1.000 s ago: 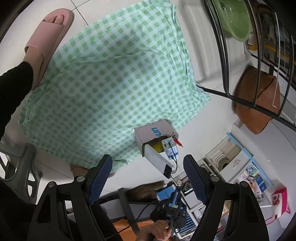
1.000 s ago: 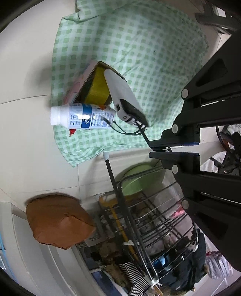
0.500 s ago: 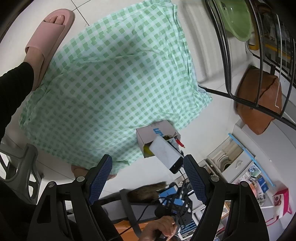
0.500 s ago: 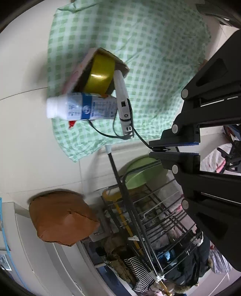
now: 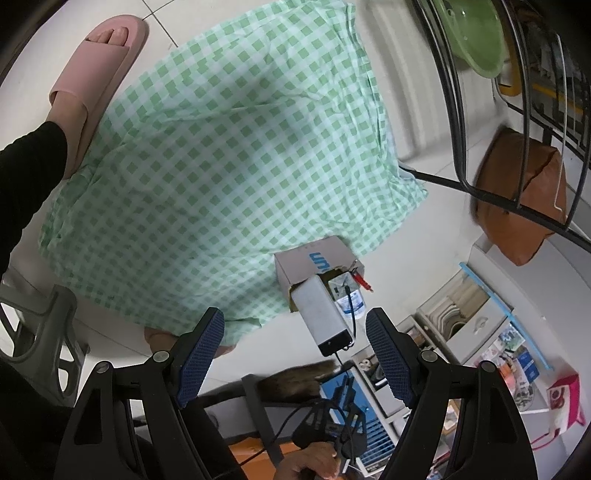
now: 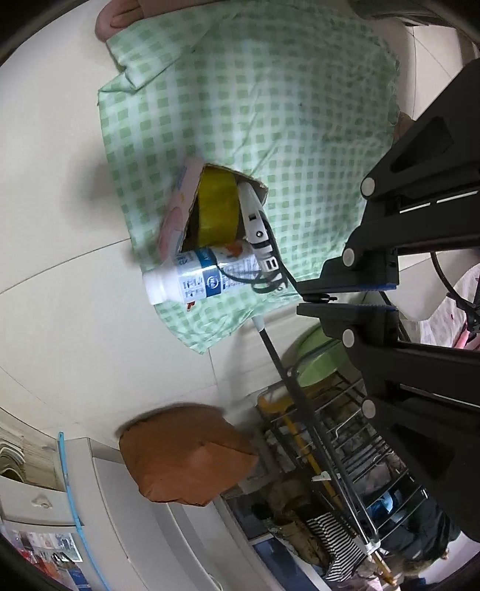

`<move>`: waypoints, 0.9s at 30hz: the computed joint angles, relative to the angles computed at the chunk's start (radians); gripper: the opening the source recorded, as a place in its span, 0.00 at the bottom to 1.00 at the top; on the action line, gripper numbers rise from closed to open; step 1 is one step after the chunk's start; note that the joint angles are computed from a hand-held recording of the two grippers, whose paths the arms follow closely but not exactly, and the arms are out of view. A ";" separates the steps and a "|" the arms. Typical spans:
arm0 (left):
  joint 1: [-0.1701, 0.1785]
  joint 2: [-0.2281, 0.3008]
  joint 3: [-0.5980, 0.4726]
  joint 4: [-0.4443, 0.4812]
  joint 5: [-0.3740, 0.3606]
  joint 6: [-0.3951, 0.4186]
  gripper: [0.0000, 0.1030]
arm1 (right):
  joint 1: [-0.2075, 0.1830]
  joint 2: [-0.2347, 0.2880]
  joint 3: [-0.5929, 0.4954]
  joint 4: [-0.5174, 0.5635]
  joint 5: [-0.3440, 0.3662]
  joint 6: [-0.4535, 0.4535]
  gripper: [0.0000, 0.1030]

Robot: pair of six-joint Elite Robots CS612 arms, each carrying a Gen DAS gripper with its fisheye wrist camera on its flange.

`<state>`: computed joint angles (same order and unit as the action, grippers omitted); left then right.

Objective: Organize rigid objects

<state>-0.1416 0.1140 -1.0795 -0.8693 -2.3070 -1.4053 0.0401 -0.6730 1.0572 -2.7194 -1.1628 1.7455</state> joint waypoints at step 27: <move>-0.003 -0.004 0.009 0.002 -0.002 0.027 0.76 | 0.008 0.035 -0.064 0.055 -0.005 -0.062 0.16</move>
